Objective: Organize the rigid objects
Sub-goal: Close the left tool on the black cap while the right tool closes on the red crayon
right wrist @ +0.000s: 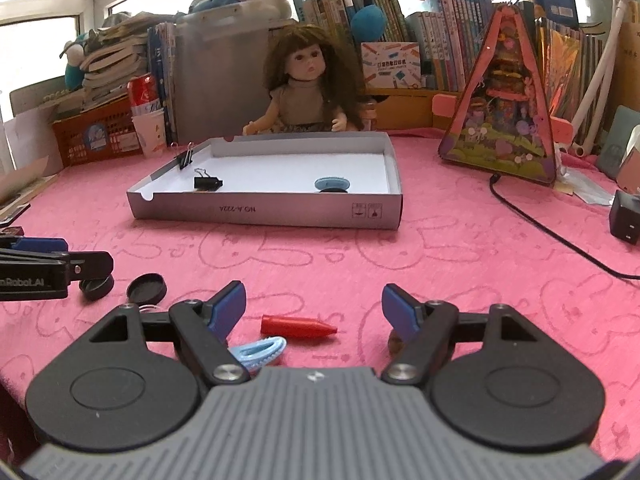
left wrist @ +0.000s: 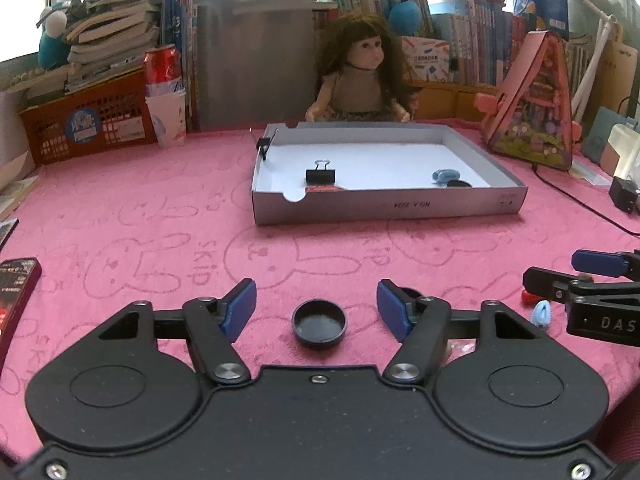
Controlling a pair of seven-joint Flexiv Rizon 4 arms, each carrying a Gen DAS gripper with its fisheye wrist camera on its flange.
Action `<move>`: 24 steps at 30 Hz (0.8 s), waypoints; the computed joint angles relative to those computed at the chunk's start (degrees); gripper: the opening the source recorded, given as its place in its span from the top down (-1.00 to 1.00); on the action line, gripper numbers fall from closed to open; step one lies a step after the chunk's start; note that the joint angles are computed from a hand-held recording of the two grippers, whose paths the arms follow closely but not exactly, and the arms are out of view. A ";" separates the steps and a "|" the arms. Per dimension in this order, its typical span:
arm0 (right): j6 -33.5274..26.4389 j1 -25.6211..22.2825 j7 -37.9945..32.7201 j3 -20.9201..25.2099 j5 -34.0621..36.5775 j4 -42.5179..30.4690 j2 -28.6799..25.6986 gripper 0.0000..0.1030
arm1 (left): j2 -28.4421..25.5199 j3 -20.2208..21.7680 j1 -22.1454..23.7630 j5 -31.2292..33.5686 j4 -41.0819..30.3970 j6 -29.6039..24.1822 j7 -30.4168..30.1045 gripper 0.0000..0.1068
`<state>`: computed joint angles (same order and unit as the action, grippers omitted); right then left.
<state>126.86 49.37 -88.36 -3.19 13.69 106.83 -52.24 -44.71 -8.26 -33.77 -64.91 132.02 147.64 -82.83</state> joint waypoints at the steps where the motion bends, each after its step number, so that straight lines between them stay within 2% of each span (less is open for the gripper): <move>1: -0.16 0.15 -0.10 -0.12 0.07 0.02 0.00 -0.64 | 0.10 -0.10 0.35 0.52 0.29 -0.36 -0.50 -0.12; 6: -1.56 0.31 -0.26 -0.31 -0.41 0.22 0.33 -0.63 | 0.40 0.32 0.93 2.51 1.00 -2.40 -1.63 0.06; 19: -5.24 3.04 0.09 -3.21 -0.39 0.43 0.77 -0.42 | -0.23 1.24 0.06 1.57 0.15 -4.62 -0.85 0.12; 22: -5.89 3.79 0.24 -4.04 -0.27 0.43 0.74 -0.27 | -0.35 1.28 0.02 1.53 0.02 -4.52 -0.99 0.22; 24: -6.09 4.62 0.15 -4.93 0.10 0.42 0.67 -0.06 | -0.51 1.26 -0.20 0.89 -0.24 -4.36 -0.68 0.31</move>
